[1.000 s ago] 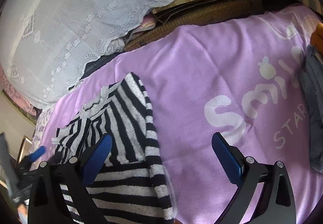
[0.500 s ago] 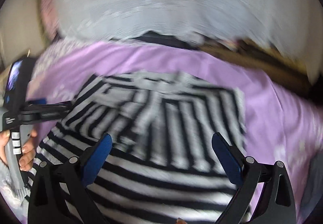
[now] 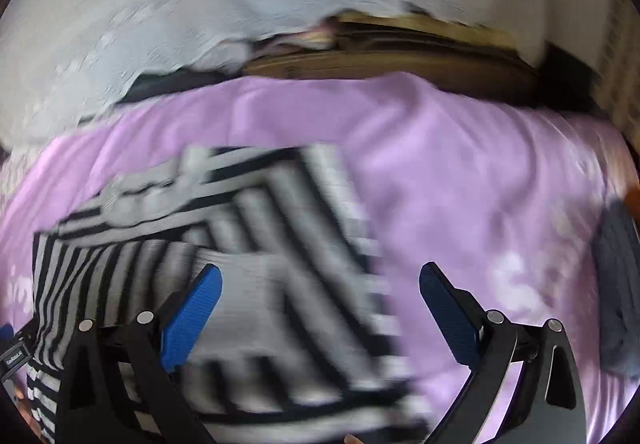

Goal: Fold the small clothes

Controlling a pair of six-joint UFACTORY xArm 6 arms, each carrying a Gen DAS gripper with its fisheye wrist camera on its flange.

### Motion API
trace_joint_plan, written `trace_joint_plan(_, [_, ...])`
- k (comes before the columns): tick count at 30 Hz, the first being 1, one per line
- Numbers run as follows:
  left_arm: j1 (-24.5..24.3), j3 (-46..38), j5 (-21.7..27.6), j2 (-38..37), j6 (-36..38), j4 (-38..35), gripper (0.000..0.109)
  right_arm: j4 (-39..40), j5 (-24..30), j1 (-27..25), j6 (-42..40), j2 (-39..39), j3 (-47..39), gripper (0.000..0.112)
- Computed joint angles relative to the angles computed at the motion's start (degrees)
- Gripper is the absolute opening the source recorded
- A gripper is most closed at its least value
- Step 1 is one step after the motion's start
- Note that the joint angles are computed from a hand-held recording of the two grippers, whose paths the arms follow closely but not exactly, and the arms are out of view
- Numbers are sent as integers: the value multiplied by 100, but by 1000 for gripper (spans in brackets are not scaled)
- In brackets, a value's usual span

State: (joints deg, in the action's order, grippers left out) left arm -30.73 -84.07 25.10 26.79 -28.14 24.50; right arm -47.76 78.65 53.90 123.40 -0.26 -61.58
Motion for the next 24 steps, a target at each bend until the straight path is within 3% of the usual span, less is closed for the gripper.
trace_joint_plan(2, [-30,156,-69,-180,-155,106,98,-244,-122,160,245,-258,239,100])
trace_joint_plan(5, [-110,484,-498,-498,462,-702,98,-739,-243,313,20,-200,55,100])
trace_joint_plan(7, [-195,510,-556,-563,460,-589,98,-984,-851,183,-334,-96,-42,100])
trace_joint_plan(9, [-296,370,-479,-444,55,36,98,-979,-1790,-101,-648,-11,37,100])
trace_joint_plan(12, [-375,-96,-76,113,-85,388,99,-185,-3034,-722,-1236,329,272,100])
trace_joint_plan(13, [-305,-25,-301,140,1,85,99,-188,-3090,-741,-1201,369,329,100])
trace_joint_plan(15, [-251,-21,-243,97,688,-862,99,-189,-2783,-582,-1286,362,214,100])
trace_joint_plan(20, [-191,564,-571,-432,1461,-1945,98,-720,-2285,-134,-841,-3,183,100])
trace_joint_plan(22, [-238,631,-645,-488,1382,-1733,98,-572,-2507,-246,-1009,65,206,100])
trace_joint_plan(24, [-292,401,-278,-255,938,-975,99,-29,-2889,-524,-1343,282,340,100])
